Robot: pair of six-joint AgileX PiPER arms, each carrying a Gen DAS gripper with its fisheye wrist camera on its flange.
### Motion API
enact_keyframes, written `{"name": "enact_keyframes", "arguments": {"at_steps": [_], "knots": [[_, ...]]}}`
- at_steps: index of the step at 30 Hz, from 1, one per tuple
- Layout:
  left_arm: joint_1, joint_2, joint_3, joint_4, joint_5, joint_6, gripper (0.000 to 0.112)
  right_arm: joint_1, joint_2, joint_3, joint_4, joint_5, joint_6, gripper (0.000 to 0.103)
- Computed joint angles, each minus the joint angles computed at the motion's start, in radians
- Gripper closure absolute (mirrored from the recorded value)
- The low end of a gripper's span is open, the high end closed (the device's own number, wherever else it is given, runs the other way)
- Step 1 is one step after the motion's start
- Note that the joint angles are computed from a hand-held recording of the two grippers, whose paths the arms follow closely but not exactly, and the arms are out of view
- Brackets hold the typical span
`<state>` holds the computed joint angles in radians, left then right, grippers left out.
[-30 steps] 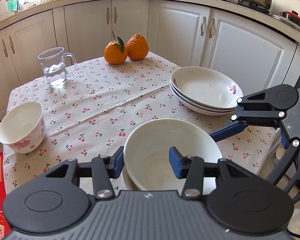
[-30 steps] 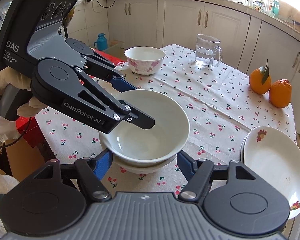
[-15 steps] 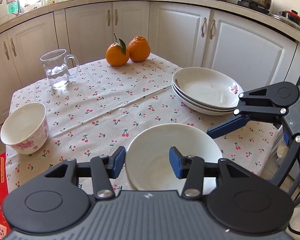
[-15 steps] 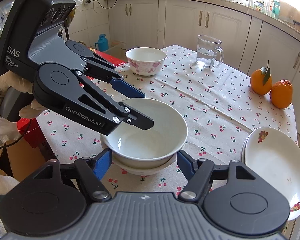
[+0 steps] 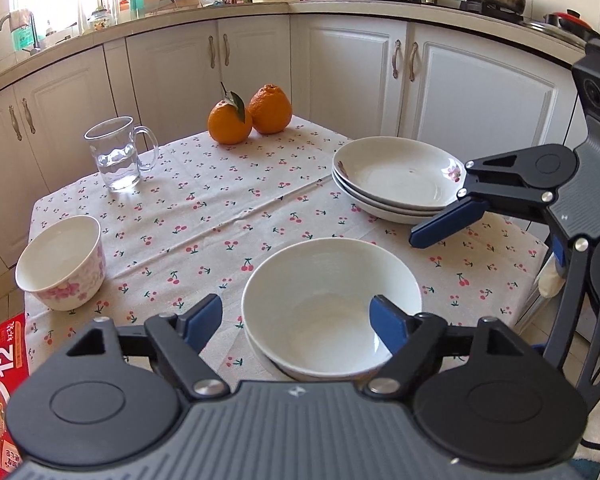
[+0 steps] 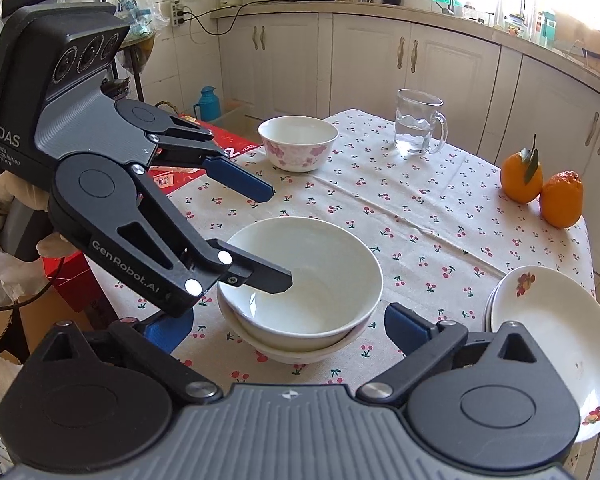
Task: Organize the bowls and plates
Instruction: 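Lower the bowl into the other white bowl and open the left tool, then pull the left tool back and move the right tool to the pink-band bowl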
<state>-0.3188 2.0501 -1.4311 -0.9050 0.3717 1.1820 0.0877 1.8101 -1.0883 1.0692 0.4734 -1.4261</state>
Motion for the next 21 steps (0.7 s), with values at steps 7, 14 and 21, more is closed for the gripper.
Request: {"name": "enact_keyframes", "arguments": {"at_steps": [7,14,21], "knots": [[-0.004,-0.027,0.063,-0.076,-0.028,0.078,0.031,-0.008,-0.026,0.036,-0.062,-0.011,0.062,0.000],[0.008,-0.098,0.170,-0.311,-0.054,0.304,0.023,-0.013,-0.084,0.101,-0.058,-0.042,0.052,0.000],[0.045,-0.189,0.319,-0.737,-0.111,0.727,0.018,0.017,-0.130,0.107,-0.102,-0.095,0.100,0.000]]}}
